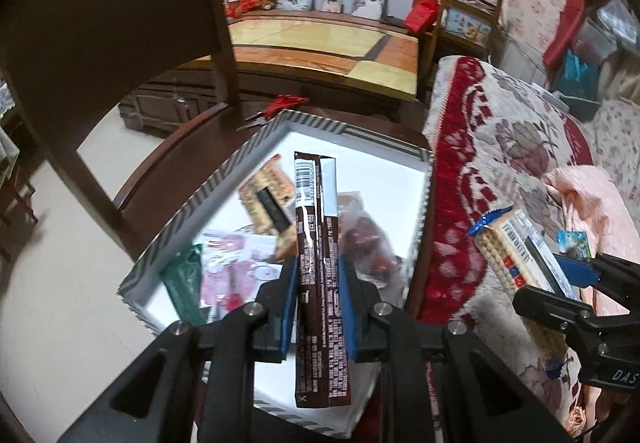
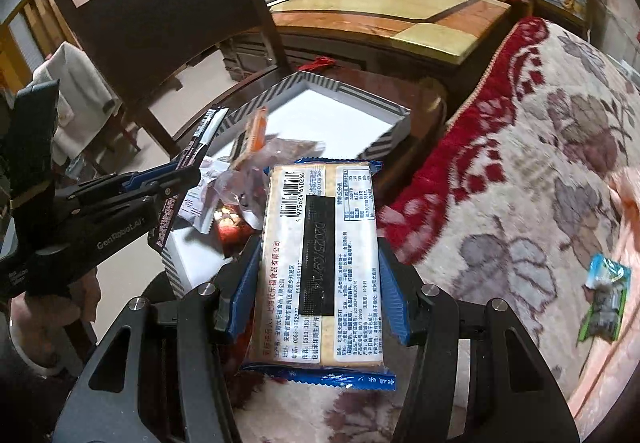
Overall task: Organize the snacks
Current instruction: 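Carry the chocolate stick pack and cracker pack with both tools over the tray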
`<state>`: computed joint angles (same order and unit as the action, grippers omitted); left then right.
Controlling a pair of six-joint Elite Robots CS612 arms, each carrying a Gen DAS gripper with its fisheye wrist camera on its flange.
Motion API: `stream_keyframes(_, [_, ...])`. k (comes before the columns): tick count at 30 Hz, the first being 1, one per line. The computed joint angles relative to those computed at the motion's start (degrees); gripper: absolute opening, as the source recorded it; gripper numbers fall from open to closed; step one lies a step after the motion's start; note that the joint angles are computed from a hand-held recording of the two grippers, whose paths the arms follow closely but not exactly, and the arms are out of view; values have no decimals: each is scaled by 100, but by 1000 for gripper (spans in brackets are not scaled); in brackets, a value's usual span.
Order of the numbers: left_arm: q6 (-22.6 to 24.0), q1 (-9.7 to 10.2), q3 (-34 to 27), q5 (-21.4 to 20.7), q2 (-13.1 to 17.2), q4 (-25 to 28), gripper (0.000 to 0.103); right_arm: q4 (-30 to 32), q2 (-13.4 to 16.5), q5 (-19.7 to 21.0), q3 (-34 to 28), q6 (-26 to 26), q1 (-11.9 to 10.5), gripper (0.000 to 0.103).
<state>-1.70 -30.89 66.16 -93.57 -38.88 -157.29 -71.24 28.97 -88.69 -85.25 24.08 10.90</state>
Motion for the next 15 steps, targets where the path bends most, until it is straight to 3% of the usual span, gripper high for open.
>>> stream_keyframes(15, [-231, 114, -210, 46, 150, 199, 22, -423, -314, 126, 828, -269, 3, 54])
